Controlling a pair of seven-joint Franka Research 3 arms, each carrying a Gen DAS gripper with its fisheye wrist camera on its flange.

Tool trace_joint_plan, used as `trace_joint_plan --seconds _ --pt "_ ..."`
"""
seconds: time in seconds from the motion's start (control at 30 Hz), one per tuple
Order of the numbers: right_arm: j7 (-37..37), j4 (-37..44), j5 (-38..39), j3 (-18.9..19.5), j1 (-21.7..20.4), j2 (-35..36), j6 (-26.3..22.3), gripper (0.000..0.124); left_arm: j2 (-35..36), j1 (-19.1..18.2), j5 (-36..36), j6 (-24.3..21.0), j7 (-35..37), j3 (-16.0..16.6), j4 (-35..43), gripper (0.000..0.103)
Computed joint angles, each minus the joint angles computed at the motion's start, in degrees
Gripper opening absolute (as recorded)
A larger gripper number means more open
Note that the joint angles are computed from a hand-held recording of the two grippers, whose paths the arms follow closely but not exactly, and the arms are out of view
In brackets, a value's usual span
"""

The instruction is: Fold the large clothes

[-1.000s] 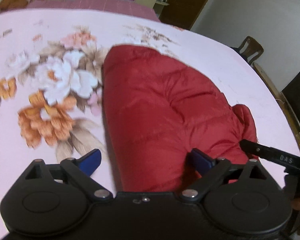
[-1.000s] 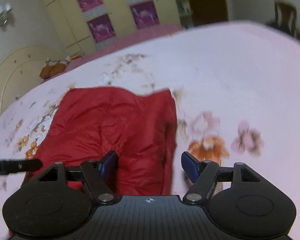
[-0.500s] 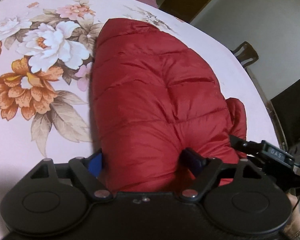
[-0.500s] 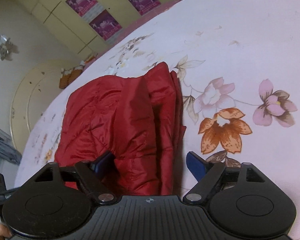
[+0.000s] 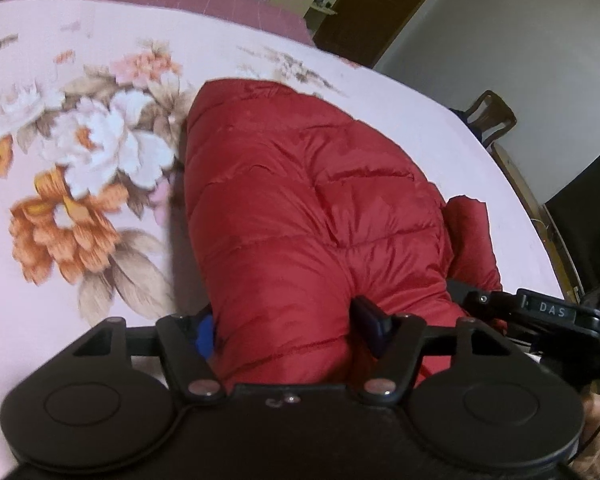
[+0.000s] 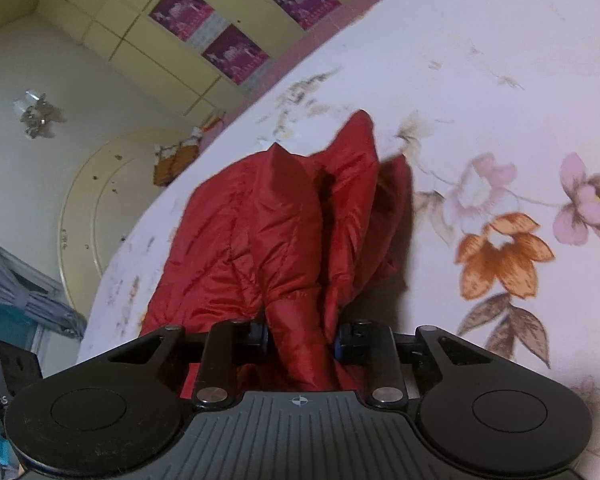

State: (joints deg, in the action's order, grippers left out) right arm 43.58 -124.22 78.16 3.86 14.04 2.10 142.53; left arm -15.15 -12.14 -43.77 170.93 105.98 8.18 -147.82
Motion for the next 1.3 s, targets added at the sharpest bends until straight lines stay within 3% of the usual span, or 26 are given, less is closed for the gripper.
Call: trace_joint_plan --seconds 0.17,0.33,0.5,0.67,0.8,0.93,1.13,1.3 --pt "-0.4 2.2 2.8 1.3 1.4 0.9 0.2 0.026 -2.7 2.5 3.9 -0.5 -1.4 0.5 -0.5 0.064" --pt "-0.1 6.5 4.2 3.6 4.2 3.4 2.2 0.026 -6.3 4.3 7.7 -0.5 -1.6 4.0 -2.0 0.064" --pt "1.2 13.7 5.2 7.4 8.6 8.7 7.6 0.026 -9.6 4.6 9.2 -1.2 3.3 12.4 -3.0 0.064" --pt "6.6 23.0 3.2 11.8 14.8 16.2 17.8 0.026 -10.5 4.7 6.5 -6.0 15.6 23.9 0.3 0.062" --pt "15.1 33.1 -5.1 14.0 20.2 24.8 24.9 0.026 -7.2 6.5 3.3 -11.6 24.7 30.1 5.8 0.062" --pt "28.3 43.5 -18.0 11.5 26.7 33.4 26.5 0.026 -1.5 7.6 -1.8 -15.7 32.6 35.0 11.6 0.062" --pt "44.3 59.8 -32.9 6.3 33.3 45.6 22.3 0.026 5.8 10.8 -8.3 -19.3 40.0 37.2 16.6 0.064" --pt "51.6 65.1 -40.8 3.8 35.0 50.1 19.7 0.027 10.2 14.7 -11.2 -23.0 44.6 36.7 18.4 0.067"
